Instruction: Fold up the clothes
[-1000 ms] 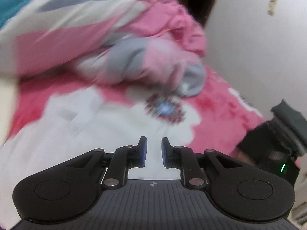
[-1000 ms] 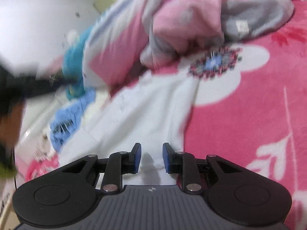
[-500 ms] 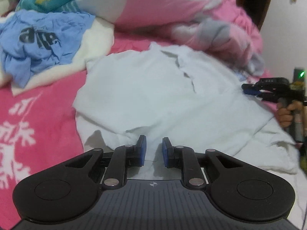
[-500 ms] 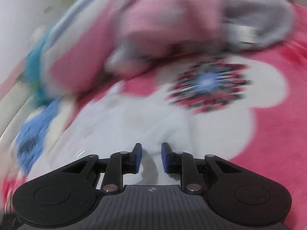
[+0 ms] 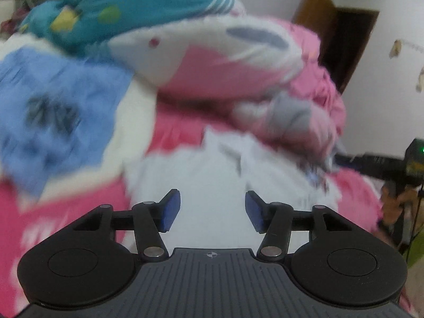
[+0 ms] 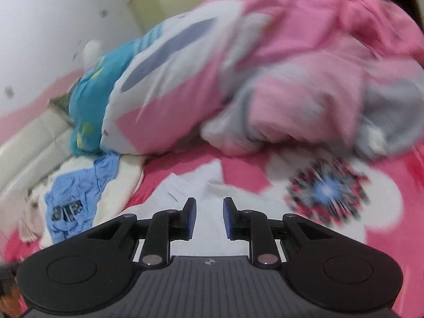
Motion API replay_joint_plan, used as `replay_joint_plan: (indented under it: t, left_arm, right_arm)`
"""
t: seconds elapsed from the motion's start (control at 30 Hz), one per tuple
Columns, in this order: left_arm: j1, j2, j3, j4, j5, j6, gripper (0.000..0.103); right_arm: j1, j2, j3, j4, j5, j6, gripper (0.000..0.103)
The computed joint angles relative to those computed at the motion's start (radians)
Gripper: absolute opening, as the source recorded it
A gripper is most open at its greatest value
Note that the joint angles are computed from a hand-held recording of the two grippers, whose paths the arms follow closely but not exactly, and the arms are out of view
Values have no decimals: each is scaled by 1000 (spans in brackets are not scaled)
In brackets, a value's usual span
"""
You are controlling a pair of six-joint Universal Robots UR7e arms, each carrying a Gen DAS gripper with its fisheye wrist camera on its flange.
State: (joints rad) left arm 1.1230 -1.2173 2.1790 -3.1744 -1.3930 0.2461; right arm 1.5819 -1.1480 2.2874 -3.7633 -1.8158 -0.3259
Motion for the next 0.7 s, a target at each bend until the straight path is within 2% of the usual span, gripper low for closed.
replay_joint_plan:
  t: [0.07,0.13,0.23,0.3,0.43,0.53,0.63,0.7]
  left_arm:
    - [11,94,-121,42,-42,-11,59]
    - [34,194,-265,131,-101,-61,62]
    - [64,352,-493,294,-145,-179,64]
    - [75,450,-627,367,-144,-231,64]
    - [79,574,-756,378,-96,-244,63]
    - [83,627,-813,410,-56,-242,53]
    - [92,649,-834,390,-72,-218,46]
    - [97,656,-845,386,-95,-206,36]
  right_arm:
    - [11,54,-86,67,0,-32,26]
    - [14,112,-181,130,-19,-72,34]
    - [3,202,-329,205,-47,-118,37]
    - [-20,244,-420,274,-34,-82,38]
    - [-56,301,-544,391,3,-17,38]
    - [-67,336,-609,468,-12,4,38]
    - [-74,369,-654,495,-42,27,38]
    - [-82,376,-661,495,-27,38,38]
